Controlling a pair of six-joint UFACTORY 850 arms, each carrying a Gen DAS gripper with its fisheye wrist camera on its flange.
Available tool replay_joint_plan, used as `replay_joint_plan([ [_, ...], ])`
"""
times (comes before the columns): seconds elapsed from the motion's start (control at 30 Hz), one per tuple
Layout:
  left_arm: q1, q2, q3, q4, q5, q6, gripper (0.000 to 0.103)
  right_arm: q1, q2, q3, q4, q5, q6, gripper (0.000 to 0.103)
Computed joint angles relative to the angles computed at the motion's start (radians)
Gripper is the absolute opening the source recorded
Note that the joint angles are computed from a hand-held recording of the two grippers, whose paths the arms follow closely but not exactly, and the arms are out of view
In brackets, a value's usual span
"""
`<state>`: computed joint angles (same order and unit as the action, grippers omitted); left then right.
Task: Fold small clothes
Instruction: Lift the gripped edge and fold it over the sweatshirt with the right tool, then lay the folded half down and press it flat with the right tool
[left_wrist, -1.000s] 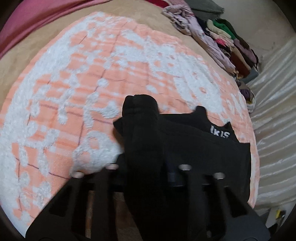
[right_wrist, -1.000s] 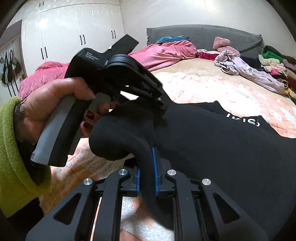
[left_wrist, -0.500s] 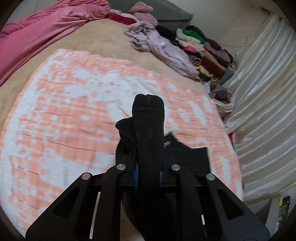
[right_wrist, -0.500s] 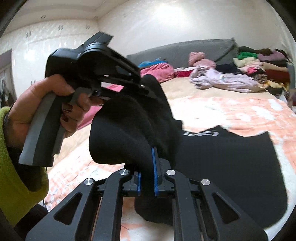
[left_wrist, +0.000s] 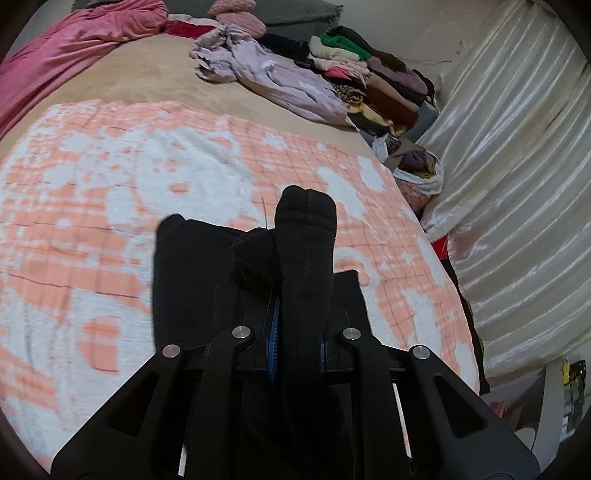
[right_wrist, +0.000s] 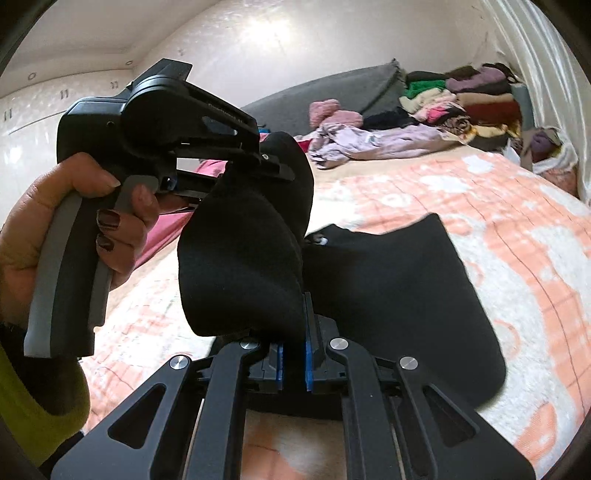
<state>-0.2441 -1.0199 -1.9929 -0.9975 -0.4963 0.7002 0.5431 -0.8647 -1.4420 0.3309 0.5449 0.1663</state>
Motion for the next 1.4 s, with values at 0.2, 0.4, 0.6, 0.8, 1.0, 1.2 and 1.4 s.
replay_joint_plan([
  [0.2, -0.026, -0.037, -0.023, -0.003, 0.010, -0.010, 0.008, -0.015, 0.000, 0.025, 0.001, 0.002, 0.036, 0.007],
  [0.4, -0.040, -0.053, -0.012, -0.088, 0.035, 0.067, 0.012, -0.020, -0.005, 0.032, 0.012, -0.011, 0.049, 0.007],
  [0.6, -0.015, -0.060, 0.004, -0.296, -0.100, 0.257, 0.071, -0.018, -0.006, 0.041, 0.068, -0.010, 0.018, 0.009],
  [0.8, -0.006, 0.016, 0.141, -0.456, -0.036, 0.493, 0.071, -0.033, 0.013, 0.081, 0.071, -0.020, 0.078, 0.020],
  [1.0, -0.027, 0.096, 0.301, -0.731, 0.256, 0.878, 0.071, -0.028, 0.036, 0.107, 0.114, -0.043, 0.013, 0.027],
  [1.2, -0.030, 0.078, 0.310, -0.777, 0.314, 0.975, 0.071, -0.021, 0.101, 0.152, 0.209, -0.039, -0.084, 0.042],
  [1.4, -0.011, 0.079, 0.321, -0.773, 0.274, 0.982, 0.072, -0.052, 0.124, 0.101, 0.310, -0.085, -0.230, 0.054],
])
